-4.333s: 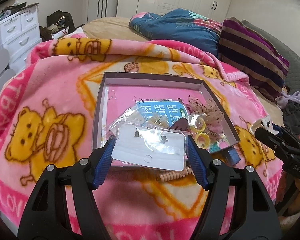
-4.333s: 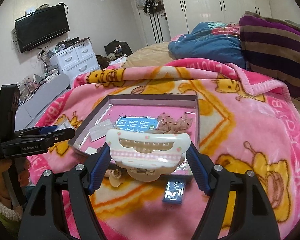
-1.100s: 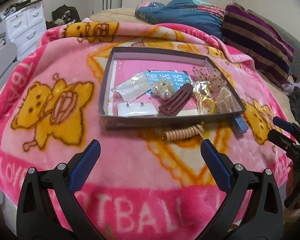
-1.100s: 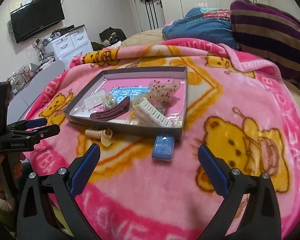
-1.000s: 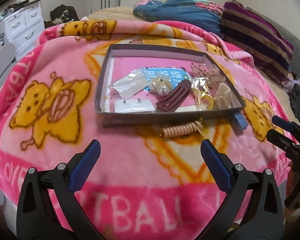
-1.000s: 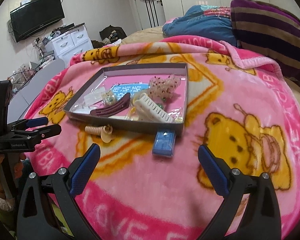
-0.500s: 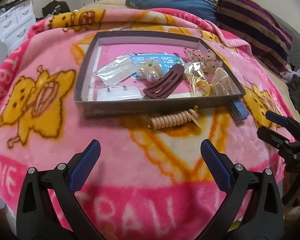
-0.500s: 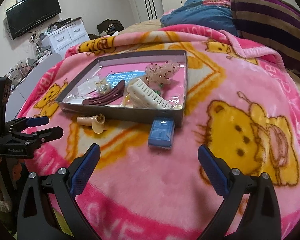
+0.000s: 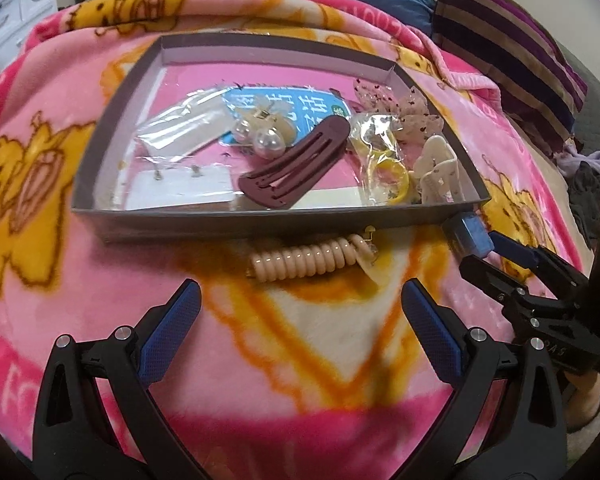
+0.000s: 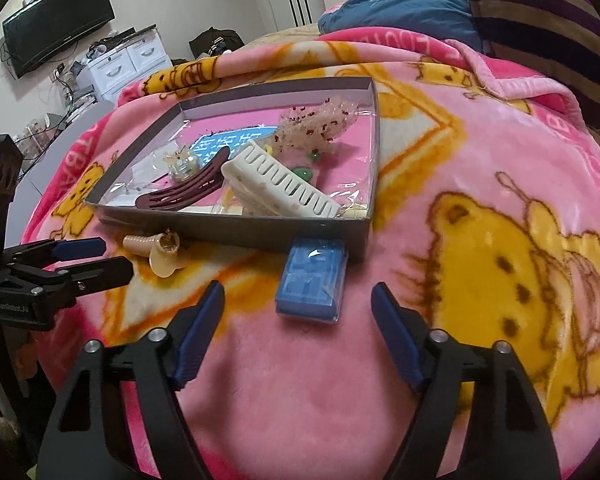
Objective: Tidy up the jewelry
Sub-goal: 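Grasp the beige coil hair tie with the left tool while the right tool grasps the blue box, then carry the coil hair tie and blue box into the tray and open both tools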
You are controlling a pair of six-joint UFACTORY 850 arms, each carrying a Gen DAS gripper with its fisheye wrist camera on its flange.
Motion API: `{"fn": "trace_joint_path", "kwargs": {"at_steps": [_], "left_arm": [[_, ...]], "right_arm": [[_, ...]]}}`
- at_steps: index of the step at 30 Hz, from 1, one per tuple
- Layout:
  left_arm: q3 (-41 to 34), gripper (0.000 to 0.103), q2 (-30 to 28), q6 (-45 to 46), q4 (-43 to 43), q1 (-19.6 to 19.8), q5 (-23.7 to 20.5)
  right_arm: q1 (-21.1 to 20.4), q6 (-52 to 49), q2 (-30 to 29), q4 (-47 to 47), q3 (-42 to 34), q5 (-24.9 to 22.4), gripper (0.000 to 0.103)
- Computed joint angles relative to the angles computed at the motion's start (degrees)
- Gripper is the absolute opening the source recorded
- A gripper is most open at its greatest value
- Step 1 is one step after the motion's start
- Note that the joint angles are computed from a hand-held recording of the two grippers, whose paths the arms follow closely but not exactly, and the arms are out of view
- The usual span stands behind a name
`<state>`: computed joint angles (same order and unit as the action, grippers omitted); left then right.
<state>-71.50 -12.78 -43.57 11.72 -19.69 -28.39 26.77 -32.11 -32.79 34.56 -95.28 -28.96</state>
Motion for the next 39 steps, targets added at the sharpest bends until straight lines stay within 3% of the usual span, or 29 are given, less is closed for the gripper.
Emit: {"fn": "trace_joint_path", "kwargs": {"at_steps": [5,9,17,19,20,21,24,33,39], "left_arm": [[-1.62,0.094,-2.15,1.15,-2.44,0.20,-0.30],[-3.20,0.094,-3.73,-2.62,0.82,-0.35,-1.46],[-5.21,0.093,-5.75,-6.38,2.76,-0.77,-0.67],[-5.24,0.087,-5.83,-7.59,4.06,-0.96,-0.93],[-5.38,0.078,-5.92,-8.08,4.79,-1.10,-1.48],[-5.49,0.070,-5.98,-8.93,5.93,-1.25,-2.04],[-5.02,0.066,-5.53,-8.75,6.38,-1.34,-2.03],[-1.66,0.066,-2.18,-7.61,5.62,-1.86,0.52],[0.68,0.066,0.61,-9.68,8.46,-2.86,-0.01]], "right_arm": [[-0.32,0.16,-1.24,-0.05,-1.11,-0.32,0.062],[-0.85,-1.18,-1.76,2.47,-1.31,-0.55,0.060],[-1.07,-3.03,-1.93,3.34,-1.09,-0.45,0.042],[-1.40,-4.54,-1.72,4.96,-0.63,-0.59,0.038],[-1.49,-4.89,-1.65,5.27,-0.51,-0.63,0.036],[-1.60,-5.24,-1.53,5.60,-0.29,-0.64,0.036],[-1.72,-5.76,-1.19,6.45,0.16,-0.66,0.035],[-1.60,-7.83,1.46,7.30,2.34,-1.11,0.035],[-1.38,-8.60,3.84,6.89,4.22,-1.34,0.035]]}}
